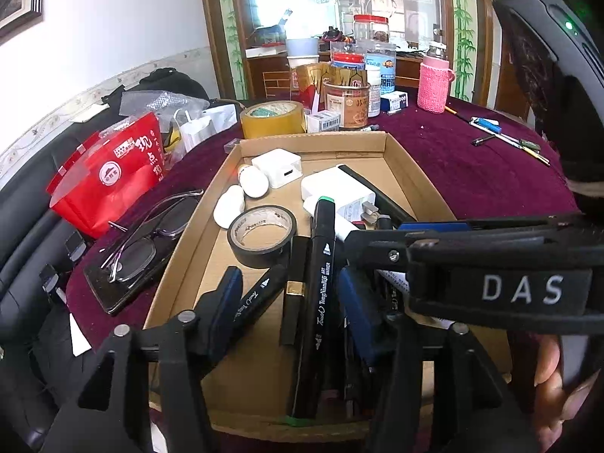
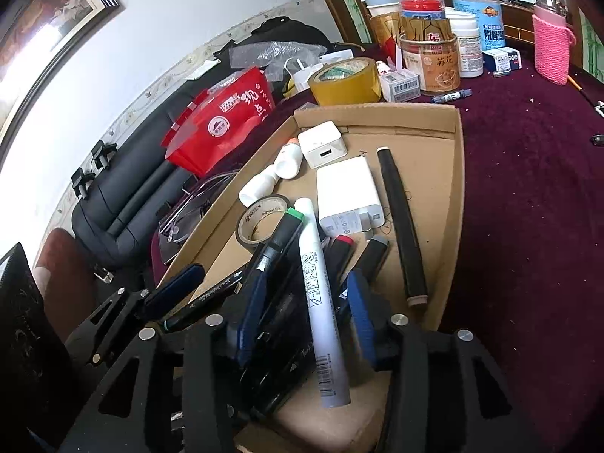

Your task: Organize rigid objects

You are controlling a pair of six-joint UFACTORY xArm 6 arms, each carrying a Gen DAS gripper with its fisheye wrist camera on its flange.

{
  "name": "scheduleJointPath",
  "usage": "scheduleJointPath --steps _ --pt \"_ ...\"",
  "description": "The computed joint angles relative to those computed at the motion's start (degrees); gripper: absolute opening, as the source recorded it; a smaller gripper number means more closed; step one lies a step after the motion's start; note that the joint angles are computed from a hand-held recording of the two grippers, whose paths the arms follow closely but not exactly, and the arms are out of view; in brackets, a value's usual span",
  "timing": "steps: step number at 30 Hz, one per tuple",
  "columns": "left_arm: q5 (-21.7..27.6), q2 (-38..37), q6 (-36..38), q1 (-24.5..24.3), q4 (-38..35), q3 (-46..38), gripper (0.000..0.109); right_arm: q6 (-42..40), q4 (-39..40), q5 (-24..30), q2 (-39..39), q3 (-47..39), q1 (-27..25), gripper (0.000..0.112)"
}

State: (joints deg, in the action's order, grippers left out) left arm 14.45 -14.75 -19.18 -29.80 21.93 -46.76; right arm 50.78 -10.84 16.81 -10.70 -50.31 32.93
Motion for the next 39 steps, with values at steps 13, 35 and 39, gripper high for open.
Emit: scheduleJointPath --steps 13,35,39 --pt "1.57 -2.56 -8.24 0.02 9.21 1.03 0.079 21.62 -27.13 5.64 -6.25 1.69 1.04 0.078" --pt "0.64 -9.72 -18.7 1.76 21.37 6.13 0.083 50.8 -63.47 16.74 -22.55 12.99 6.78 0.094" --pt "0.35 -10.95 -22.98 2.6 25.98 6.41 0.083 49.23 -66.94 24.53 -21.35 11.11 11.92 0.094"
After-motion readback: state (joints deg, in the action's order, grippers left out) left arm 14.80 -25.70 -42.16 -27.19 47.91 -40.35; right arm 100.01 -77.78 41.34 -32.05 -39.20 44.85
